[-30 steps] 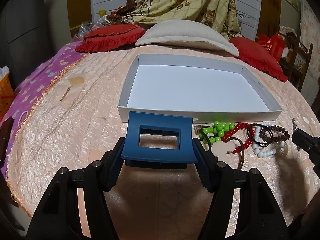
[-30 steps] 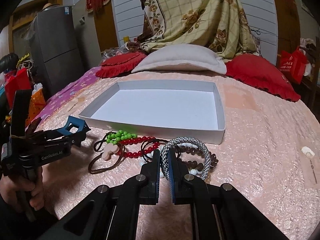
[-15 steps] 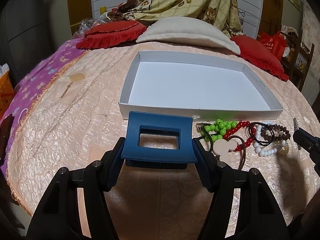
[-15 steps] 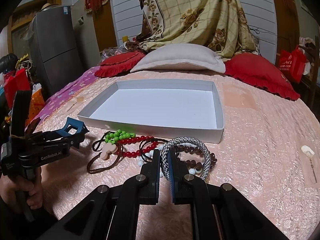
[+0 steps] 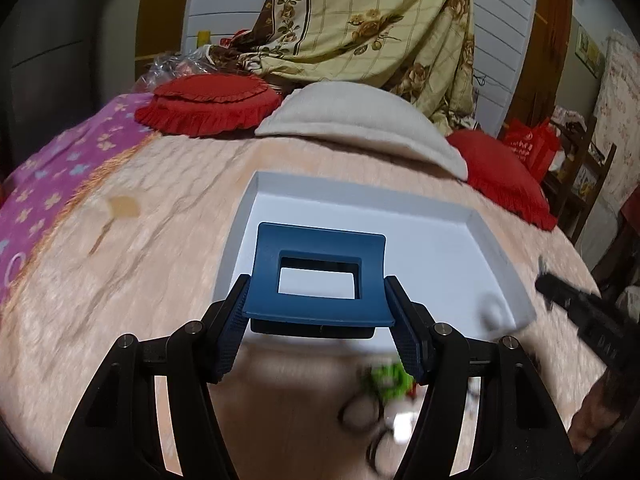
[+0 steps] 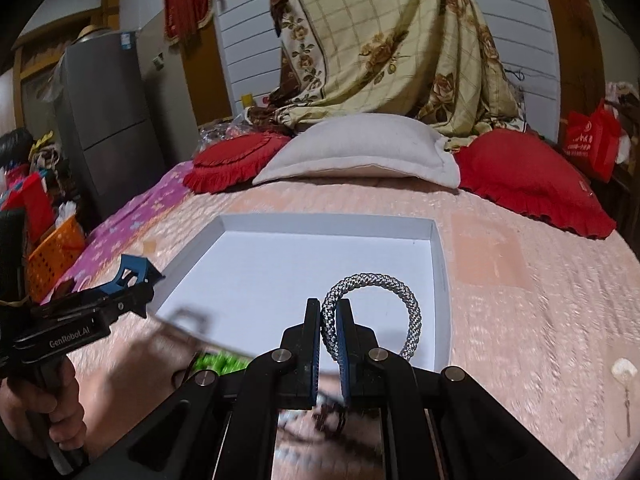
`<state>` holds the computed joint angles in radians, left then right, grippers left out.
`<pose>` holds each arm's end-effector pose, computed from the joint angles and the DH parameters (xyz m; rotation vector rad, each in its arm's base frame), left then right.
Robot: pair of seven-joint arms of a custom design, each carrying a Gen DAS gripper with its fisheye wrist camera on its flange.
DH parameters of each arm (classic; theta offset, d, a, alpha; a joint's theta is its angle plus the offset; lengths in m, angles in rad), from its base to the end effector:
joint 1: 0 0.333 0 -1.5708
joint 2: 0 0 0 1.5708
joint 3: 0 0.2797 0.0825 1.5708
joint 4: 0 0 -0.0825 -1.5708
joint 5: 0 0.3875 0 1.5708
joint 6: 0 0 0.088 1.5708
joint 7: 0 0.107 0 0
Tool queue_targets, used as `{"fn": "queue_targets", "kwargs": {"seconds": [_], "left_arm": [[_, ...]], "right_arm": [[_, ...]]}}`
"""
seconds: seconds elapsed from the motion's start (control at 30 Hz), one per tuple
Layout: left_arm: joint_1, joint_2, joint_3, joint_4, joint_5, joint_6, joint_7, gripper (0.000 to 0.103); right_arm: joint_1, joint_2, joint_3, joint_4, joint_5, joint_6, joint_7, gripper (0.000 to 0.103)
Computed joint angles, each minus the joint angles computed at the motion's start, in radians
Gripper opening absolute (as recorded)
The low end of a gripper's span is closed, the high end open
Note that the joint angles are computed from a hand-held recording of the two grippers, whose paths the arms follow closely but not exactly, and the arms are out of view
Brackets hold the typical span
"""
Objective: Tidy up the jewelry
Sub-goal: 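Carry the clip and bangle into the white box and open both grippers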
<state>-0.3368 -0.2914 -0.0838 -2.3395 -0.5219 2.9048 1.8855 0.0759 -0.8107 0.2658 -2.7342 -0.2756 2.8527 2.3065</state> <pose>0.4820 -0.1852 0.5093 -1.5424 2.0679 -1.1398 0.3611 0.1496 0.5204 -1.4929 1.7401 -0.7501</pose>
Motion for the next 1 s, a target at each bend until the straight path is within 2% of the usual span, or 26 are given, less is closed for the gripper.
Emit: {"fn": "queue_targets", "kwargs": {"seconds": [0.1,0.27,0.37,0.5,0.67,0.77,0.87,0.97,1.0], "left_arm": [[-0.007,0.095,0.018,0.087,-0.052,-0.023,0.023,0.064],[0.086,0.175,-0.051,0.146,0.069,-0.053,-0.094,0.064],[0.116,0.187,-0.076,0.153,0.149,-0.075,-0.155,0.064],[0.125,0.189,-0.093,0.147,0.211,-0.101,-0.185,0.064],[0.132,0.188,-0.101,0.139,0.284,-0.113,-0.226,0.064],[0.132,0.188,-0.100,0.138,0.296,-0.113,-0.231,0.065],[0.131,0.187,-0.098,0.135,0.299,-0.109,-0.234,0.065],[0.133,0.190,-0.099,0.136,0.311,-0.105,-0.245,0.066],[0.134,0.190,-0.101,0.137,0.320,-0.105,-0.251,0.067]], "right_arm": [[-0.005,0.055,-0.023,0.020,0.012,-0.001,-0.006,0.007],[0.007,0.150,-0.061,0.072,0.025,0.006,-0.043,0.007],[0.038,0.219,-0.098,0.109,0.060,-0.025,-0.075,0.007],[0.046,0.269,-0.107,0.137,0.081,-0.061,-0.066,0.007],[0.060,0.279,-0.116,0.139,0.083,-0.091,-0.074,0.007],[0.050,0.278,-0.106,0.137,0.075,-0.110,-0.054,0.007],[0.060,0.269,-0.121,0.127,0.087,-0.097,-0.052,0.008],[0.069,0.263,-0.129,0.124,0.100,-0.096,-0.060,0.014],[0.066,0.259,-0.125,0.123,0.098,-0.096,-0.057,0.024]]}}
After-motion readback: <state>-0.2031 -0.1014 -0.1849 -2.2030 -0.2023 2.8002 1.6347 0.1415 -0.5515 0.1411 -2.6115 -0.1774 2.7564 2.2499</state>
